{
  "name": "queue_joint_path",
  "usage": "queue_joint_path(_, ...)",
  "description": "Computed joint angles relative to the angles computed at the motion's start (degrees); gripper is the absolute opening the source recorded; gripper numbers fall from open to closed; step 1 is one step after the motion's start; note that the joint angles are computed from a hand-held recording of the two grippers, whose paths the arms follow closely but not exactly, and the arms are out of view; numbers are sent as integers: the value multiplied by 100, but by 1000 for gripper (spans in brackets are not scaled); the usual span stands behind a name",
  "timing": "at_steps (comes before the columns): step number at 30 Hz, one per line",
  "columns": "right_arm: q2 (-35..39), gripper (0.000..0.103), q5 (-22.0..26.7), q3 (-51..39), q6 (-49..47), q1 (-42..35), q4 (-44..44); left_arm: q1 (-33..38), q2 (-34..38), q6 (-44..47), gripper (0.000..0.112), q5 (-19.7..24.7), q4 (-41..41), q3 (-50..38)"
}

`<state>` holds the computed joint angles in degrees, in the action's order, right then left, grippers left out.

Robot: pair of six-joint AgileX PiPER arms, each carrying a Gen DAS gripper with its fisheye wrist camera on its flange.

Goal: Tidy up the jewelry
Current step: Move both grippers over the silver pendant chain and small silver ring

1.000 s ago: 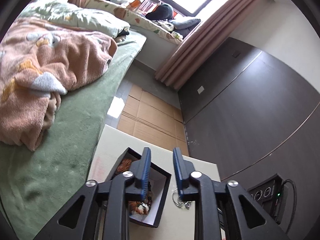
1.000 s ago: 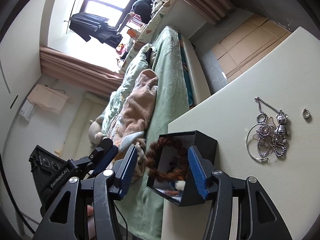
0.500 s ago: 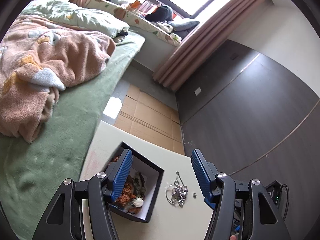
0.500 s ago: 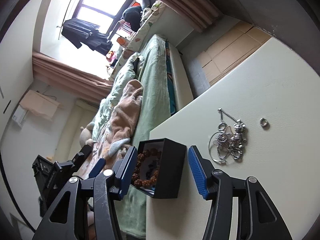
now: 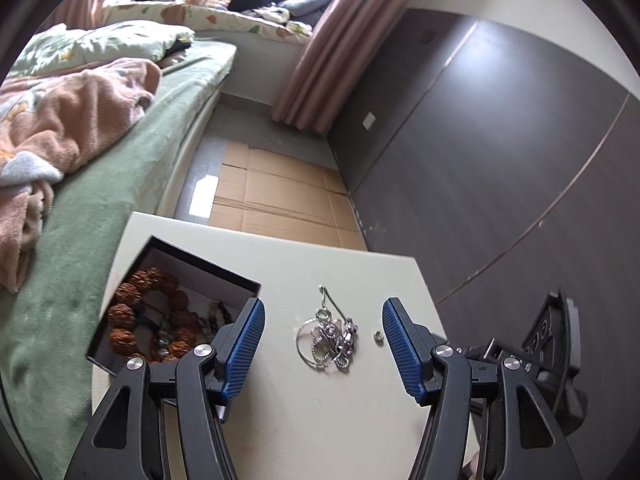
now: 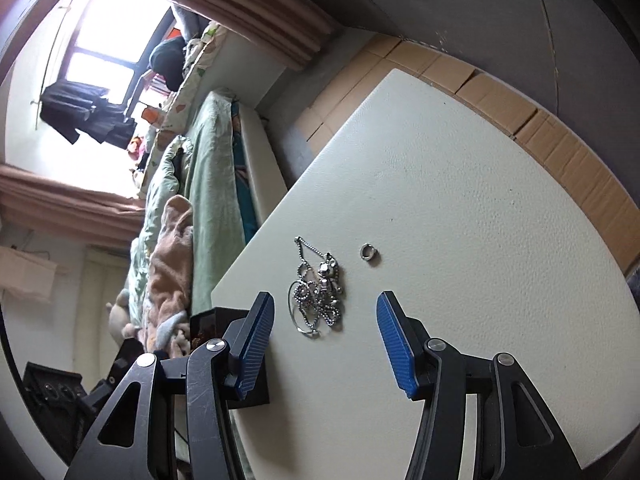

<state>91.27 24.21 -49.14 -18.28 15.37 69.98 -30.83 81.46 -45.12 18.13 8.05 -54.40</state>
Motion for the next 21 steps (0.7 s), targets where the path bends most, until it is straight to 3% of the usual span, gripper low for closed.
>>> queue_joint_path(3, 34, 55, 119, -35, -27, -110, 21, -198, 331, -80, 62, 182, 217, -260)
queue_joint_path(5, 71, 73, 216, -84, -3, -166, -21, -266, 574, 79, 62, 300, 167, -464)
queue_joint_path(6, 71, 89, 261, -60, -150, -219, 125, -297, 704, 196, 62, 373, 135, -579)
queue_joint_path(7, 74, 95, 262, -46, -247, -240, 246, -338, 842, 288, 62, 470, 137, -711)
queue_joint_path(21, 221, 95, 654, -217, -96, -765, 79, -351, 2133, 1607, 62, 1257, -453, -1899)
